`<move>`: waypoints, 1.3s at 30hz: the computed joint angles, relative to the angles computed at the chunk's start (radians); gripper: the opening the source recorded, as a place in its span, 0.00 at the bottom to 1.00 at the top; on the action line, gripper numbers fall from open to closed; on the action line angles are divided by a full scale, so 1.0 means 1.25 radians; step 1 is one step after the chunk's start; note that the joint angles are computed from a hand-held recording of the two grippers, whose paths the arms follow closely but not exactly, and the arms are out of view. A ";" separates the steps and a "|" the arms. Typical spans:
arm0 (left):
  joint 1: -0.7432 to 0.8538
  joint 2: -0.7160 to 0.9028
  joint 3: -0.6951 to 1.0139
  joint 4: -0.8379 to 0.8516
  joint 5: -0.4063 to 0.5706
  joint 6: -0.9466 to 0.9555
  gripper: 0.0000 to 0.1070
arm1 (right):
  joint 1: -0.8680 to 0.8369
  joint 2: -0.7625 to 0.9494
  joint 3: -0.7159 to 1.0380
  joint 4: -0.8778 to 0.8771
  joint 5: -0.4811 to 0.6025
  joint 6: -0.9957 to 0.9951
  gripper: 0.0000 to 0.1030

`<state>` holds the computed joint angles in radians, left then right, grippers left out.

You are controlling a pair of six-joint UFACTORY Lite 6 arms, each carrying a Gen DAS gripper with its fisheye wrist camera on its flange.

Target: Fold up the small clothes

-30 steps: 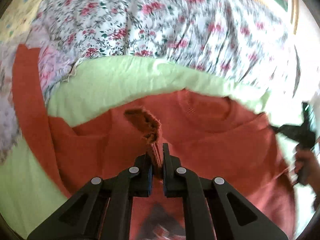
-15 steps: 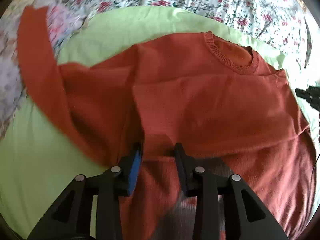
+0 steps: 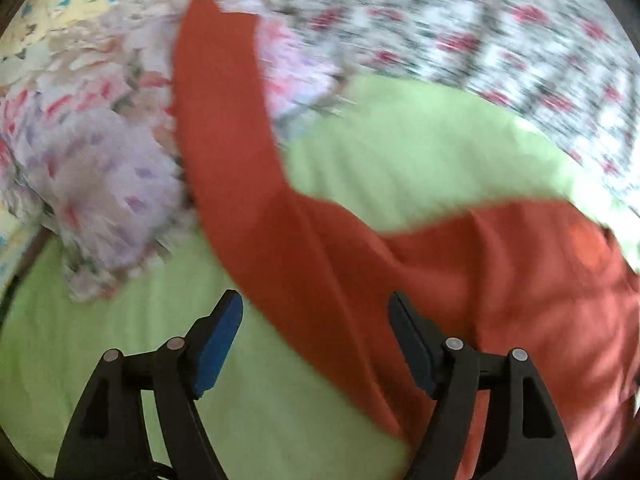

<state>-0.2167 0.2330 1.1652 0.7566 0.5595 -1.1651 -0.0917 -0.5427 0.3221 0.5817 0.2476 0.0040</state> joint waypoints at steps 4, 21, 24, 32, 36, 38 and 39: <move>0.062 0.140 0.138 0.022 0.039 0.023 0.75 | 0.034 -0.001 0.009 -0.070 0.010 0.098 0.33; 0.209 0.366 0.412 -0.210 -0.010 0.292 0.10 | 0.092 0.037 0.021 -0.135 0.016 0.200 0.33; 0.213 0.235 0.273 -0.246 -0.106 0.327 0.09 | 0.115 0.014 0.018 -0.223 0.028 0.299 0.33; 0.075 -0.082 0.037 -0.314 -0.209 0.373 0.09 | 0.179 -0.078 -0.002 -0.425 0.060 0.566 0.33; -0.121 -0.099 0.047 -0.213 -0.187 0.232 0.09 | 0.170 -0.176 -0.032 -0.468 0.105 0.636 0.33; -0.225 -0.065 0.079 -0.108 -0.159 0.128 0.09 | 0.146 -0.232 -0.048 -0.457 0.137 0.630 0.33; -0.269 -0.026 0.122 -0.084 -0.138 0.115 0.09 | 0.137 -0.254 -0.050 -0.458 0.154 0.632 0.33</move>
<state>-0.5528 0.2004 1.3180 0.6518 0.3867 -1.0215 0.0797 -0.8606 0.2590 0.0092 0.4403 0.7943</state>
